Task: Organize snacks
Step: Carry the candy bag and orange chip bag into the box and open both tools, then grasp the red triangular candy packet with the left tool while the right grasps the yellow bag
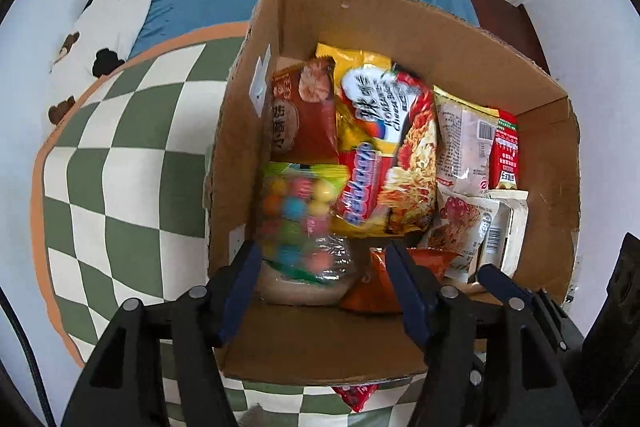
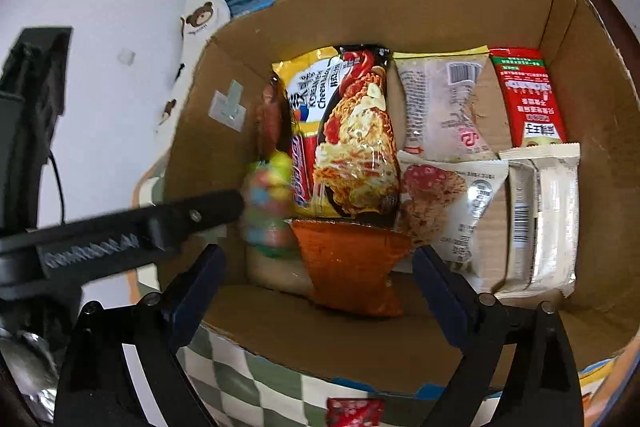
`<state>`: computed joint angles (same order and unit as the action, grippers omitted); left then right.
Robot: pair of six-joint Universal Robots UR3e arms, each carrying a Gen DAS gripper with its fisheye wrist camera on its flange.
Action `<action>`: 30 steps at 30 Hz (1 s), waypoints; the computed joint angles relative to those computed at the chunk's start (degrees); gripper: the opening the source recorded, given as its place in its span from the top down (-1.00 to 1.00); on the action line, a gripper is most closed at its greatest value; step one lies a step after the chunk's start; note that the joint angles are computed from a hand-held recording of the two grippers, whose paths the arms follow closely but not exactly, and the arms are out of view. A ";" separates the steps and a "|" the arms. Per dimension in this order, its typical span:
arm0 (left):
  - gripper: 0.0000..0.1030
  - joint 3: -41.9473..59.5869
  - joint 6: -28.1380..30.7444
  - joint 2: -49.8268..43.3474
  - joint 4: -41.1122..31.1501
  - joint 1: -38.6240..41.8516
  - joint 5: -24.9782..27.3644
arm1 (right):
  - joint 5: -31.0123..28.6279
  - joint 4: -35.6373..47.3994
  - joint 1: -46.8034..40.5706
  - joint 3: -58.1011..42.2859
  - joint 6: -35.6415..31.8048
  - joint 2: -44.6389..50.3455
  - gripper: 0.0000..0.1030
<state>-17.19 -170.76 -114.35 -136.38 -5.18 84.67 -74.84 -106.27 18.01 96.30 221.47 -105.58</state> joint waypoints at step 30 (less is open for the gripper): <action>-0.22 -34.24 2.38 36.90 23.33 -0.03 -4.24 | -42.13 32.38 26.85 -25.68 19.05 -3.42 -0.89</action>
<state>-51.43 -168.38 -77.45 -113.05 -5.21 80.44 -116.97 -73.89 44.86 70.62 240.53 -109.01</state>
